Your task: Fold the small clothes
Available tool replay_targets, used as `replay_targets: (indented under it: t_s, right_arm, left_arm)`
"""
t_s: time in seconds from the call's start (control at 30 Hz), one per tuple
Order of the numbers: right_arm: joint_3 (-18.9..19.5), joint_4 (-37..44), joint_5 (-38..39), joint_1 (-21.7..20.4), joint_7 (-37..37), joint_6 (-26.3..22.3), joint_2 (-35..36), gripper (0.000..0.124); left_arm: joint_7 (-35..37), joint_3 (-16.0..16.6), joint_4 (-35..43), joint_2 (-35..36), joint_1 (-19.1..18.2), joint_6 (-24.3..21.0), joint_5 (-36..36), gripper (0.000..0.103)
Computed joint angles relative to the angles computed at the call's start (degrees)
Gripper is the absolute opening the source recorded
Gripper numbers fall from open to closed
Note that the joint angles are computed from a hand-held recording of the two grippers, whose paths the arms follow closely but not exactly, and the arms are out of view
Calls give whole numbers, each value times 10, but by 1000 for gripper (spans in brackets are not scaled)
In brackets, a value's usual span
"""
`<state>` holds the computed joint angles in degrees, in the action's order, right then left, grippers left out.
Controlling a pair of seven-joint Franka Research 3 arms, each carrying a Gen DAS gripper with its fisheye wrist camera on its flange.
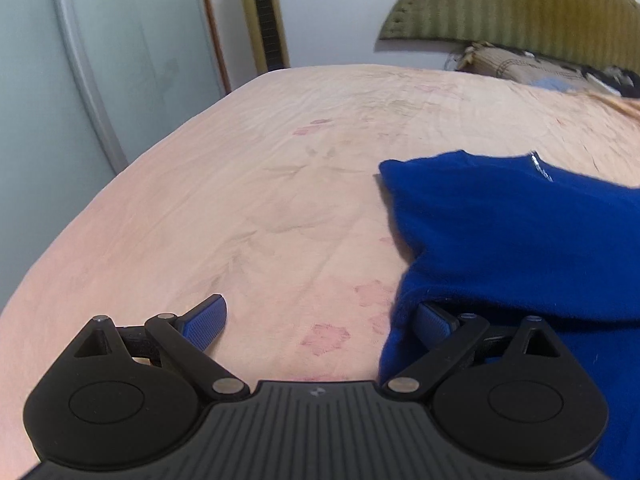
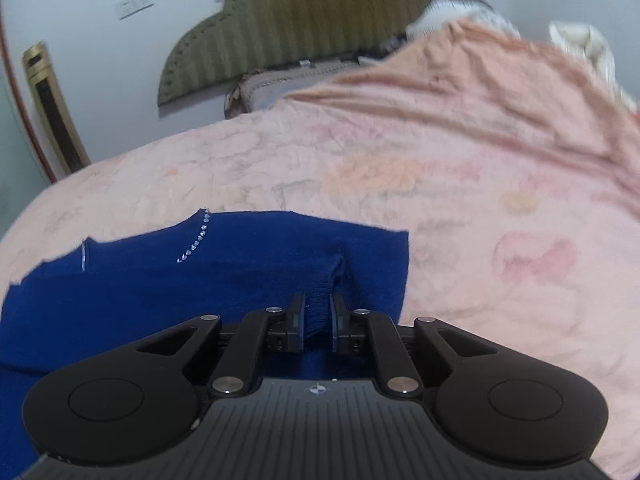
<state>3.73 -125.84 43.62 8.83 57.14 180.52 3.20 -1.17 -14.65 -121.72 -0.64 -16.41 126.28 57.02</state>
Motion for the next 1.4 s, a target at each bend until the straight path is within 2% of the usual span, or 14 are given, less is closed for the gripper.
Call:
replay_targets:
  t_s: [0.07,0.13,0.23,0.33,0.4,0.5,0.57,0.73,1.1,1.17,1.23,1.3,1.37,1.4]
  right_arm:
    - [-25,-1,-90,9,75,-32,4,19]
    - [-21,-4,-75,0,85,-46,2,28]
    - [-4,-22,46,-5,-13,-42,-27,40]
    - [-18,-52,139,19,-133,-65,-67,57]
    - [-27,-76,129,29,-154,-83,-88,65]
    - [-23,-114,28,21,-78,-72,-104,69]
    - [-21,-136,-20,16,-26,-49,-116,69]
    - [-96,-164,101,81,-113,-87,-171,70]
    - [-133,-259,116,50,-162,-244,-304,70]
    - [-130,-273,104,45,-171,-269,-325,63]
    - [-117,-290,89,45,-184,-270,-343,59]
    - [-94,-306,73,49,-188,-235,-353,43]
    - [-85,-311,60,54,-174,-207,-352,23]
    - [-90,-309,59,60,-170,-201,-350,15]
  left_arm:
    - [9,1,3,3,0,0,-9,99]
    - [23,0,-2,-6,-1,3,-17,98]
    - [44,-5,-20,-32,-2,4,-22,98]
    - [69,-14,-35,-51,-4,-5,-28,98]
    - [87,-17,-44,-59,-5,-2,-33,97]
    - [107,-24,-62,-74,-8,9,-41,97]
    - [112,-28,-83,-94,-10,35,-40,97]
    - [128,-23,-151,-150,-9,152,-67,97]
    - [222,-6,-263,-216,8,337,-225,97]
    - [254,1,-272,-215,2,370,-254,96]
    - [269,-14,-268,-214,10,373,-263,74]
    - [266,-37,-249,-207,24,347,-260,32]
    - [269,-31,-243,-199,20,350,-278,13]
    - [272,-27,-241,-195,17,353,-289,11]
